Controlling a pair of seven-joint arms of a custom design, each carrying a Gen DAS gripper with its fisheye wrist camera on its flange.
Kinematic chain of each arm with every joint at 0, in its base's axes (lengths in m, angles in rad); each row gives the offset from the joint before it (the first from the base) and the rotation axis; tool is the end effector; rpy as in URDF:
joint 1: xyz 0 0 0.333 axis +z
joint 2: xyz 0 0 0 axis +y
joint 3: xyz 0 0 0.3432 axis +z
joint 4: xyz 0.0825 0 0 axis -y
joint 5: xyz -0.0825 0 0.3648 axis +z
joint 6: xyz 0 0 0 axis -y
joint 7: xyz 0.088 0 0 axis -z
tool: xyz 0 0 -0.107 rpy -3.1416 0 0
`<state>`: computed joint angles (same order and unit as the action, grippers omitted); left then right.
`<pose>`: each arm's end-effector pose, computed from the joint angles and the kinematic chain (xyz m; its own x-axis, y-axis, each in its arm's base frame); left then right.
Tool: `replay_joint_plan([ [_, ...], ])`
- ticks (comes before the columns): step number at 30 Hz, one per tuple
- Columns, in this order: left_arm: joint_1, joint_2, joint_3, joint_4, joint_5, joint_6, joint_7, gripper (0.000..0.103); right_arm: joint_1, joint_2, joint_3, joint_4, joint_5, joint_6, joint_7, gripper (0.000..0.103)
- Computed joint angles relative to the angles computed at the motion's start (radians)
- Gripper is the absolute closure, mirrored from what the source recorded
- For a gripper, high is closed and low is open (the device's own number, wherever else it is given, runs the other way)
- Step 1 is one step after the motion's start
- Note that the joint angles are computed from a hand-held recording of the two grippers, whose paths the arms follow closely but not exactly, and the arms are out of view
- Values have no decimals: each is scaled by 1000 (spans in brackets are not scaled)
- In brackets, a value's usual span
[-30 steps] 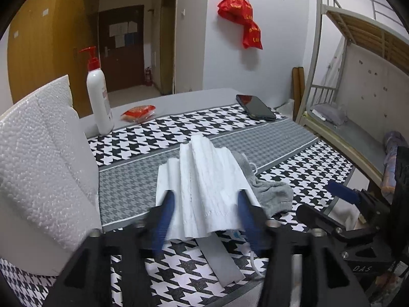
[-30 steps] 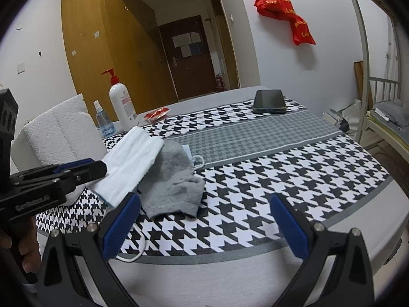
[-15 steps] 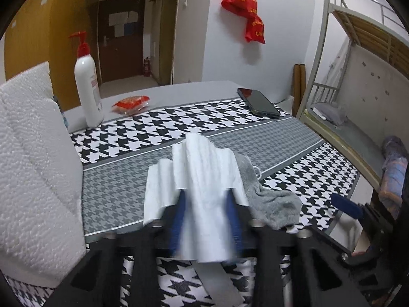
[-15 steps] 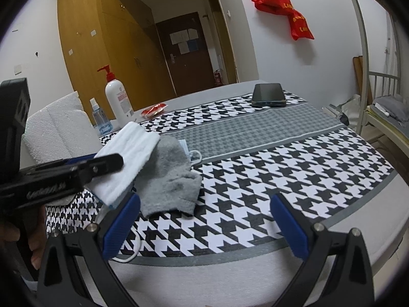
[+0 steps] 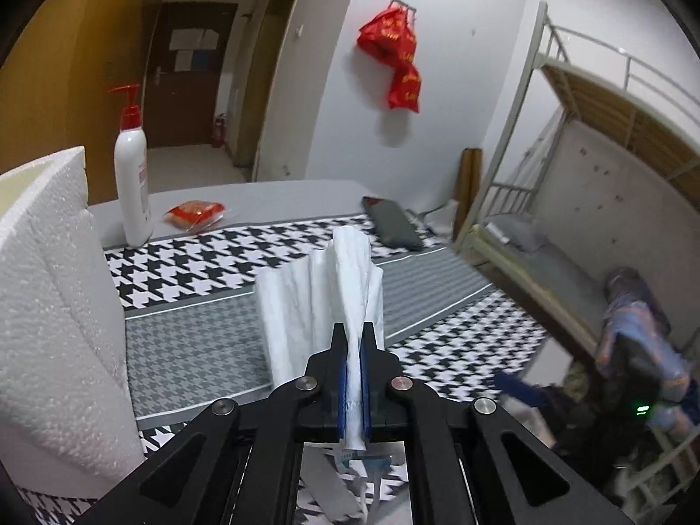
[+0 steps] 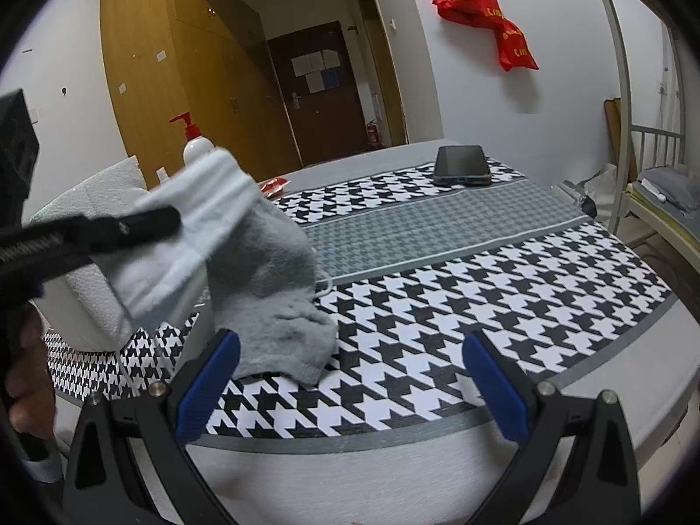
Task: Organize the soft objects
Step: 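Lift the white face mask up off the bed with the left gripper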
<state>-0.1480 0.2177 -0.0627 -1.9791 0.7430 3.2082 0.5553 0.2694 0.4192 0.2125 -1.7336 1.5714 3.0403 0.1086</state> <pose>0.5949 -0.1896 0.5020 -0.0905 -0.9605 0.2632 -0.5817 -0.1635 -0.7968 0.6286 0.2204 0.4165 0.4579 -0.8586 -0.2304 -0.5708 -0.0853 -0.8166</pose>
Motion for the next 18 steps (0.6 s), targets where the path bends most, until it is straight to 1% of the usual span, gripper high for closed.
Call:
replay_joint_plan([
  [1, 54, -6, -60, -13, -40, 15, 38, 98, 0, -2, 1, -1, 4, 0, -5, 0],
  [2, 93, -11, -104, -25, -74, 26, 71, 98, 0, -4, 1, -2, 9, 1, -11, 0],
  [6, 121, -23, -141, -44, -123, 39, 112, 98, 1, -17, 2, -12, 50, -11, -54, 0],
  [7, 155, -23, -180, -48, -143, 37, 133, 98, 0, -23, 1, -16, 68, -24, -74, 0],
  [9, 281, -21, -324, -65, -210, 41, 209, 98, -3, -34, -4, -24, 88, -67, -99, 0],
  [10, 316, -20, -366, -70, -229, 37, 235, 98, -4, -38, -8, -28, 87, -92, -100, 0],
  [11, 331, -21, -386, -74, -243, 32, 253, 98, -4, -40, -11, -28, 86, -114, -104, 0],
  [12, 329, -24, -386, -79, -255, 32, 263, 98, -2, -39, -13, -24, 95, -122, -116, 0],
  [13, 308, -30, -362, -85, -259, 34, 263, 98, 3, -34, -15, -15, 98, -125, -124, 0],
  [14, 297, -33, -349, -89, -264, 36, 266, 98, 11, -27, -19, -7, 70, -121, -98, 0],
  [15, 273, -40, -321, -94, -266, 35, 259, 98, 17, -20, -23, -1, 28, -118, -61, 0],
  [17, 262, -51, -303, -107, -278, 38, 258, 98, 30, -2, -28, 8, -87, -119, 35, 0],
  [18, 233, -60, -268, -114, -272, 41, 248, 98, 29, 3, -24, 11, -117, -115, 62, 0],
])
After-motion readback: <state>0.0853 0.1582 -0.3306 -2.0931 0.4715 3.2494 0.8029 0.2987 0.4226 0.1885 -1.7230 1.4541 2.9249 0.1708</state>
